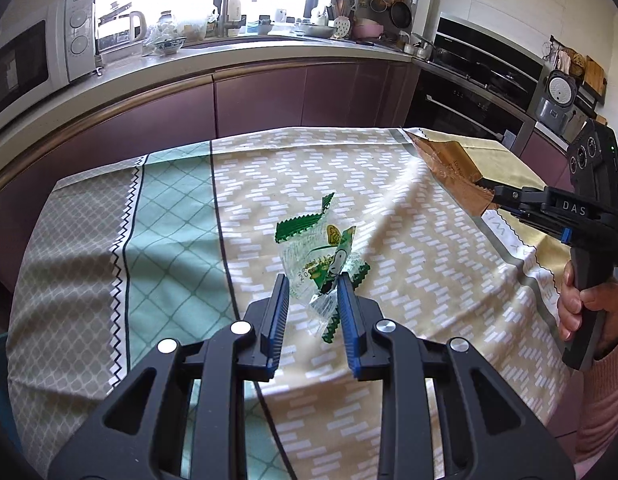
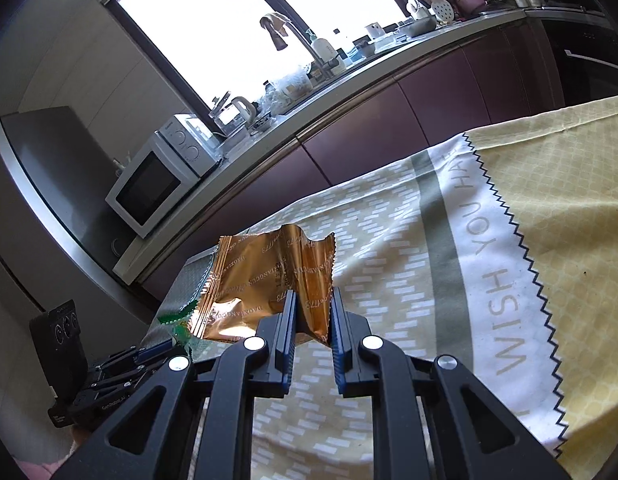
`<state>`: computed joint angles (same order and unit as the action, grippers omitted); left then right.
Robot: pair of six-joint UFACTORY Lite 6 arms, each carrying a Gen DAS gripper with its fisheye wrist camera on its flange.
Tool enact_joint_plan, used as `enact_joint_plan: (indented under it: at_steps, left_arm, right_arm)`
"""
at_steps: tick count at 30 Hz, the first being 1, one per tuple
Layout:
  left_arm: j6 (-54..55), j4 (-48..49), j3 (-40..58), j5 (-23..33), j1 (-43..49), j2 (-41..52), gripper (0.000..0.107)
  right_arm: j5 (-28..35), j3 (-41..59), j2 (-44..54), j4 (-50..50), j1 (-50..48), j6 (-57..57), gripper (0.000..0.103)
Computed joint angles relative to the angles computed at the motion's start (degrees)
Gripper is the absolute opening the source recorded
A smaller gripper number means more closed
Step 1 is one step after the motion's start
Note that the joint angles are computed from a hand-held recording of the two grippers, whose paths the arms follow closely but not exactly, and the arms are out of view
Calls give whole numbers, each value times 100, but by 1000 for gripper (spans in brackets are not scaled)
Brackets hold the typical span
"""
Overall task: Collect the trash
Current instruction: 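Lift the candy wrapper and gold bag with both grippers and carry them to the teal bin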
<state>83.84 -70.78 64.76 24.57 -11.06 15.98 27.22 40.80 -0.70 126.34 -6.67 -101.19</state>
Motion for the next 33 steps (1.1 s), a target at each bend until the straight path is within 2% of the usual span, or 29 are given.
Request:
enact_joint_plan:
  at_steps: [3, 7, 15, 19, 25, 33]
  left_arm:
    - [339, -168, -391, -28, 255, -349, 25]
    - [646, -271, -848, 250, 775, -772, 25]
    - [952, -215, -1276, 812, 1720, -1199, 25]
    - [1269, -326, -1535, 952, 2079, -1485, 25]
    - [1448, -306, -1718, 1175, 2504, -1759, 25]
    - [1625, -258, -1846, 1485, 3062, -1979, 25]
  right_arm:
    - [-142, -91, -155, 297, 321, -209, 14]
    - [-309, -183, -310, 640, 743, -420, 14]
    - [-760, -193, -455, 1988, 1788, -1493, 14]
    - [-924, -18, -273, 2863, 2330, -2222, 14]
    - [-1019, 337, 62, 3672, 2869, -2896, 14]
    - [-1007, 704, 468, 4239, 3319, -3417, 14]
